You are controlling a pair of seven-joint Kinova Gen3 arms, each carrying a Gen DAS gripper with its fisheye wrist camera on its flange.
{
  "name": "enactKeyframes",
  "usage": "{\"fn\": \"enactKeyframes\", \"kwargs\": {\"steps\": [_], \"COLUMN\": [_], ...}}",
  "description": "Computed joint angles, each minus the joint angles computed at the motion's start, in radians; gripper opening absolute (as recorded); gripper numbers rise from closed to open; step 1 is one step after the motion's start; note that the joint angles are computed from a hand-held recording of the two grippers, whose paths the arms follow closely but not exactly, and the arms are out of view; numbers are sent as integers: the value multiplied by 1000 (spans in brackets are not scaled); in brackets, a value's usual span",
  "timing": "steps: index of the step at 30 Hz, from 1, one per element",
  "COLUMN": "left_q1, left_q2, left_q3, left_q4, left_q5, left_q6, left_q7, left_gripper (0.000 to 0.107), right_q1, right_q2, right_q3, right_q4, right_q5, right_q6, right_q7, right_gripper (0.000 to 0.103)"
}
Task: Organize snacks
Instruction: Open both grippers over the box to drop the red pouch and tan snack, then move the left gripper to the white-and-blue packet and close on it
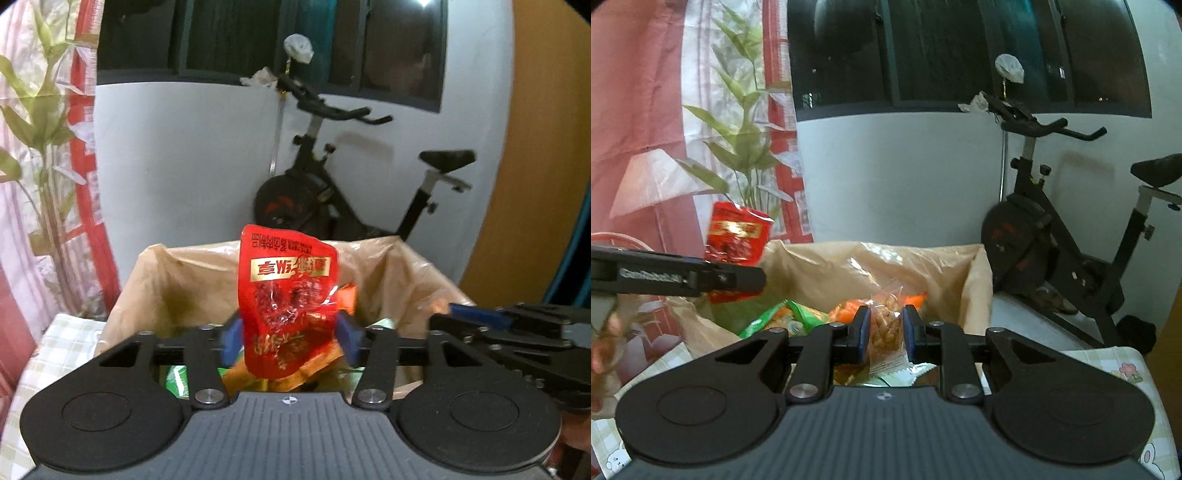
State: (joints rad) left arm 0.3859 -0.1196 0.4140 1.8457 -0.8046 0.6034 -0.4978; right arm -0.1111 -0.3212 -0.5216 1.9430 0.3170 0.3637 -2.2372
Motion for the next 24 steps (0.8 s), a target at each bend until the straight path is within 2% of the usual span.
{"fn": "enactKeyframes", "kwargs": {"steps": [5, 8, 13, 19, 24], "left_q1": [-4, -20, -55, -37, -72], "left_q2": [-22, -61, -140, -278, -386], "left_q3": [-3, 5, 26, -44, -69], "left_q4": [22, 36, 51, 98, 162], "left_q5": [5, 30, 98, 237, 327], "left_q6": [4, 20, 40, 60, 66], "left_q7": [0, -14, -70, -237, -293], "left_gripper": [67, 67, 67, 69, 69], "right_q1": [-14, -8, -45, -122, -140], "right_q2": [-6, -15, -49, -121, -179], "right_q3": [16, 14, 55, 137, 150], "right_q4": [5, 7, 27, 56, 83], "right_q5": [-6, -11, -53, -153, -214], "right_q6": [8, 7, -5, -5, 12], "right_q7": [12, 7, 40, 126, 182], "right_gripper": [26, 36, 36, 37, 37]}}
